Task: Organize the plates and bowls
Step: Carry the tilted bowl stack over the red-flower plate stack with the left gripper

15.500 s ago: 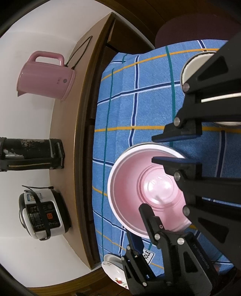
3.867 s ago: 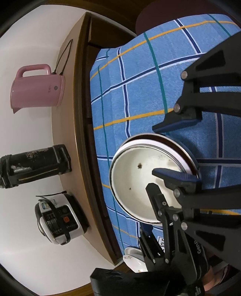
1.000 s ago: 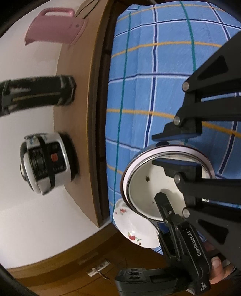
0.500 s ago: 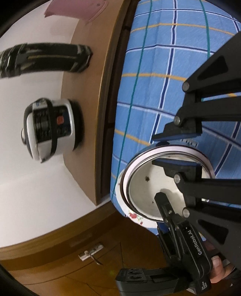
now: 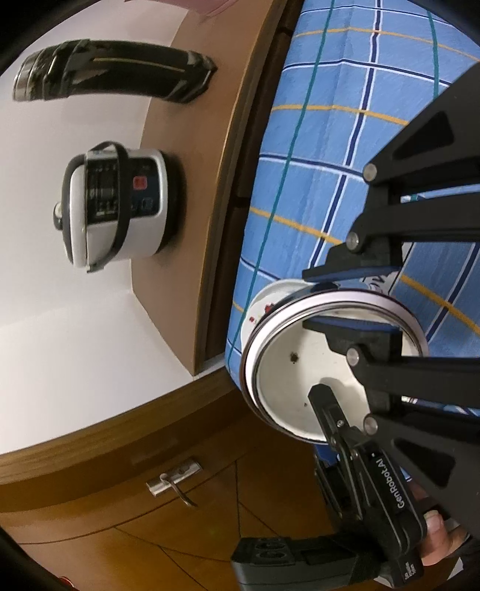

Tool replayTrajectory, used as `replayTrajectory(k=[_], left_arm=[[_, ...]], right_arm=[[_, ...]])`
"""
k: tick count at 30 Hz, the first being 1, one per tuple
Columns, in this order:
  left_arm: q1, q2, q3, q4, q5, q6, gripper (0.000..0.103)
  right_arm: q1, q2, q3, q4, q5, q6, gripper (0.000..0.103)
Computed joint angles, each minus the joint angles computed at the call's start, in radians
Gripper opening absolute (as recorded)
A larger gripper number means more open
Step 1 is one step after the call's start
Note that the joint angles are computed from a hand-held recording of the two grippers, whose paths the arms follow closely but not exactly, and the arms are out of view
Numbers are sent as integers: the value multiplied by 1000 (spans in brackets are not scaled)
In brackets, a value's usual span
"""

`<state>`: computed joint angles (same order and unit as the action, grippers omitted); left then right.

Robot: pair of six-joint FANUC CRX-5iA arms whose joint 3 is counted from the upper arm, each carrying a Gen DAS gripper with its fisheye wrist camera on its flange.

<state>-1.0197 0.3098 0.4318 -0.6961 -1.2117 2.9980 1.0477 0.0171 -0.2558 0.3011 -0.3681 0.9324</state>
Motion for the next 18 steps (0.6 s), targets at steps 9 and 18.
replayTrajectory(k=[9, 18], left_arm=[[1, -28, -28, -15, -18, 17, 35], [16, -43, -53, -12, -19, 22, 35]], right_arm=[[13, 37, 53, -22, -20, 42, 19], [19, 84, 119, -53, -58, 95, 19]])
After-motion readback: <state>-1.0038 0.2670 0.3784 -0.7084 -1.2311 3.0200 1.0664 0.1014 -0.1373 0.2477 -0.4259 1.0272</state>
